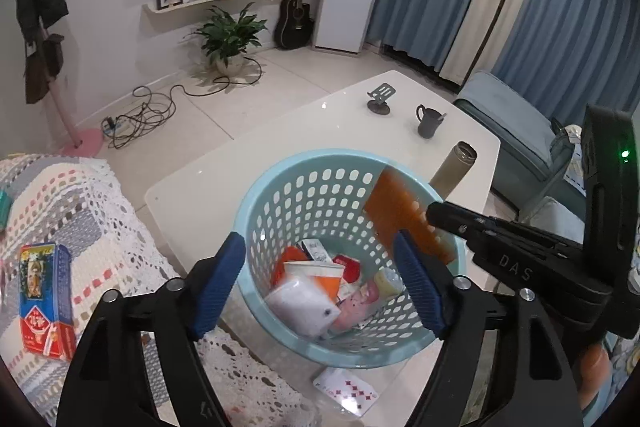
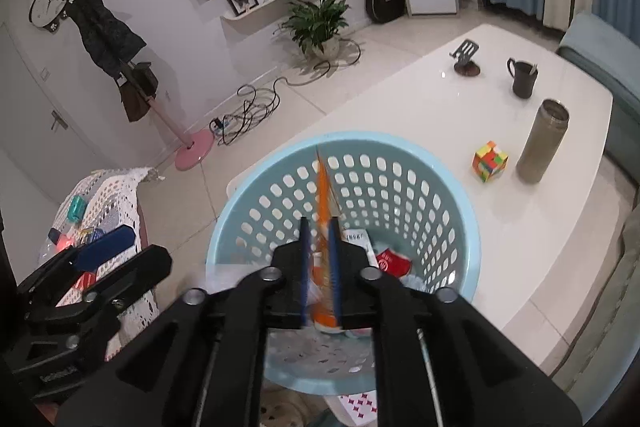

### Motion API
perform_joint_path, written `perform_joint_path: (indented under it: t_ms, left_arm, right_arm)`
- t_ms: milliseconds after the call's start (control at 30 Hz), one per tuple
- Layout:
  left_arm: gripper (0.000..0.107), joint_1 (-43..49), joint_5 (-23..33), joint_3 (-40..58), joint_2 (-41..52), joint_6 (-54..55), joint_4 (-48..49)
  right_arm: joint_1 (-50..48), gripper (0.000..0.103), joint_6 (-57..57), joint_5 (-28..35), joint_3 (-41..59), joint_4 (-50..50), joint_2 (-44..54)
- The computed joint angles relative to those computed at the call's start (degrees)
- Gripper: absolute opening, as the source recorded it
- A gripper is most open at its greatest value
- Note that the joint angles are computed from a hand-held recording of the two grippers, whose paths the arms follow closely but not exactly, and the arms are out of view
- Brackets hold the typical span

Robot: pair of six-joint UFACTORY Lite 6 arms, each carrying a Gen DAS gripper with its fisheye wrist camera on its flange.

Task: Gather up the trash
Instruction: 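Carry the carton and packet over the blue basket and open both tools, then move both tools back to the bed toward the bottle and packets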

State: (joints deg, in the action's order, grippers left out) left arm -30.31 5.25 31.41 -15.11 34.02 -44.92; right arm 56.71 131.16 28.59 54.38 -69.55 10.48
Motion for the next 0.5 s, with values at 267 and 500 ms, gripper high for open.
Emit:
perform_joint_path:
  t_ms: [267, 500]
  left_arm:
    - [0.075, 3.1, 2.3, -2.2, -3.4, 5.6, -5.0]
    - [0.075, 6.8, 5.9, -6.3, -12.1, 0.1, 1.2]
  right_arm:
    - [2.5, 0.046, 0.9, 3.0, 0.5, 0.8, -0.1]
    - [6.5, 0.046, -2.2, 7.0, 5.2, 2.5, 1.4]
